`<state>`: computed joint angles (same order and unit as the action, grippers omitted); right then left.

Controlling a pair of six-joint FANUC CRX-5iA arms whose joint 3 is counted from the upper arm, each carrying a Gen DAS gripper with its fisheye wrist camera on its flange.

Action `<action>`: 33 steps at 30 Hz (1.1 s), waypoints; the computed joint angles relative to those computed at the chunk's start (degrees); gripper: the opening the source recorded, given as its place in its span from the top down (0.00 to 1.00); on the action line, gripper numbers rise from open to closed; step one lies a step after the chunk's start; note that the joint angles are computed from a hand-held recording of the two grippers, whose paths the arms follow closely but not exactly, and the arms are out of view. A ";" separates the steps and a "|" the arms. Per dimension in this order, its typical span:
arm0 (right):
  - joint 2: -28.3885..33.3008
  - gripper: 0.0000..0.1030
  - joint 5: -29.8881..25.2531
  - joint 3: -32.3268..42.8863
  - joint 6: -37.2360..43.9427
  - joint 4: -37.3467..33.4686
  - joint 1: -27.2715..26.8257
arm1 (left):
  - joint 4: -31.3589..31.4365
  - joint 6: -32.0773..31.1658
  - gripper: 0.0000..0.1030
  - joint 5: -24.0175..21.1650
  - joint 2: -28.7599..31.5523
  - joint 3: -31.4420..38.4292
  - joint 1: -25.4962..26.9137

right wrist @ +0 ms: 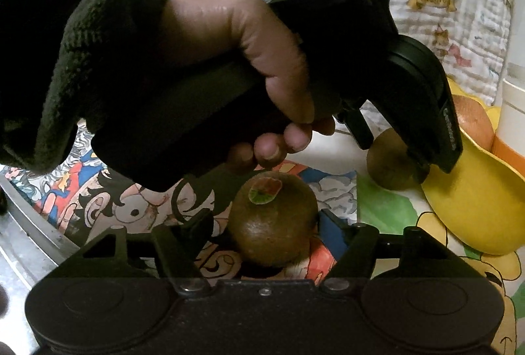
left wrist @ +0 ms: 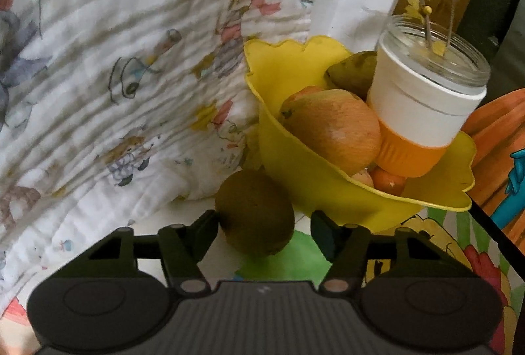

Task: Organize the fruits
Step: 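Grasp the brown kiwi with the left tool while the right tool grasps the stickered kiwi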

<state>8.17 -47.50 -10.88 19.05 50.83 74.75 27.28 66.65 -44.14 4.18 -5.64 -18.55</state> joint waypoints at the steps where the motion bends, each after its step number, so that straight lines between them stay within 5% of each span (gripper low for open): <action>1: 0.13 0.31 -0.12 0.08 -0.12 0.01 0.02 | 0.06 0.08 0.41 0.24 0.10 -0.12 0.05; 33: -1.04 0.43 1.95 -3.32 -5.50 3.93 -0.49 | 4.24 4.03 0.48 3.26 -4.01 -6.97 3.10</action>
